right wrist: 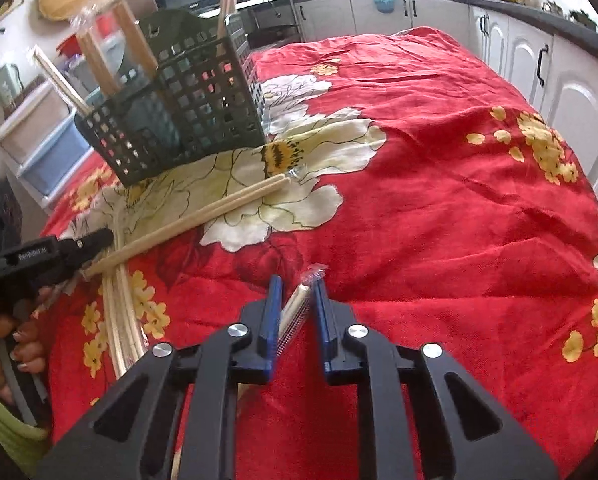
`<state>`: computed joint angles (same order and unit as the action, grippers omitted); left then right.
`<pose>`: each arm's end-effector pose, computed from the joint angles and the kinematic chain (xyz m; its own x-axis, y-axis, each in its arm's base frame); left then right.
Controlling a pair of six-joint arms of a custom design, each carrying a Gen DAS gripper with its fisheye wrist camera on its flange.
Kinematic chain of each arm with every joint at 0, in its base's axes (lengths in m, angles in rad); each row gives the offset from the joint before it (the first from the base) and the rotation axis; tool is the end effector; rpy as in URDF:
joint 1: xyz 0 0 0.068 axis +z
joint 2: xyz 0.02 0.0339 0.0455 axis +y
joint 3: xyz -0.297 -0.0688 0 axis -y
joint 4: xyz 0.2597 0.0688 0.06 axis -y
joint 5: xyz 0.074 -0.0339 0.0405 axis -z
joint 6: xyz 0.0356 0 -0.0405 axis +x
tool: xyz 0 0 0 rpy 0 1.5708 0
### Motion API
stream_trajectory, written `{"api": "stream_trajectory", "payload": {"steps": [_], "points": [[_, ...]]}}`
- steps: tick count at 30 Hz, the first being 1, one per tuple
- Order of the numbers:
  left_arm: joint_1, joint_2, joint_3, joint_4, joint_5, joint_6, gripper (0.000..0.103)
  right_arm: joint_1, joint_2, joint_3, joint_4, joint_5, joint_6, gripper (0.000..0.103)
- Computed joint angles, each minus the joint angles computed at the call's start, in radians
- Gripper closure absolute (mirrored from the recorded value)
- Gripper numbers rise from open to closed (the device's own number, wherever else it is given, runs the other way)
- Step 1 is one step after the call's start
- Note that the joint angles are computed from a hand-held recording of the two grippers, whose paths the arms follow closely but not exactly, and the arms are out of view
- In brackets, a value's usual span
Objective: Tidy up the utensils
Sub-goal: 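Close the right gripper on a wrapped chopstick pair while the left gripper grasps another pair, then lift the right gripper's chopsticks over the basket and lower them while the left gripper does likewise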
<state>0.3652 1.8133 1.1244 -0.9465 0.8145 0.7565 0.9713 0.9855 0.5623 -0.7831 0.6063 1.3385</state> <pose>0.3115 0.0914 0.1848 -0.8762 0.1693 -0.4513 0.4296 0.6986 -0.5722 0.1037 0.1158 0.2126 -0.6701 0.4368 -0.6002 0.3832 0.8960 0.2243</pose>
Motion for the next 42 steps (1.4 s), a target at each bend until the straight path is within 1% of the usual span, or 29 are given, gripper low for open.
{"api": "stream_trajectory", "payload": {"steps": [7, 13, 16, 19, 25, 31, 42], "points": [[0.039, 0.092, 0.09, -0.139, 0.046, 0.052, 0.099, -0.003, -0.047, -0.004, 0.03, 0.016, -0.025, 0.092], [0.08, 0.104, 0.126, -0.175, 0.072, 0.057, 0.099, 0.014, -0.07, 0.005, 0.034, 0.045, -0.035, 0.093], [0.097, 0.095, 0.139, -0.171, 0.088, 0.048, 0.099, 0.027, -0.087, 0.001, 0.044, 0.06, -0.035, 0.093], [0.12, 0.072, 0.146, -0.164, 0.116, 0.045, 0.1, 0.037, -0.089, 0.022, 0.04, 0.085, -0.061, 0.094], [0.151, -0.006, 0.144, -0.181, 0.179, 0.085, 0.1, 0.043, -0.09, 0.071, 0.039, 0.122, -0.123, 0.095], [0.185, -0.039, 0.177, -0.252, 0.236, 0.137, 0.1, 0.039, -0.086, 0.141, 0.051, 0.158, -0.221, 0.096], [0.224, -0.089, 0.231, -0.373, 0.311, 0.23, 0.101, 0.058, -0.057, 0.232, 0.102, 0.209, -0.343, 0.097]]}}
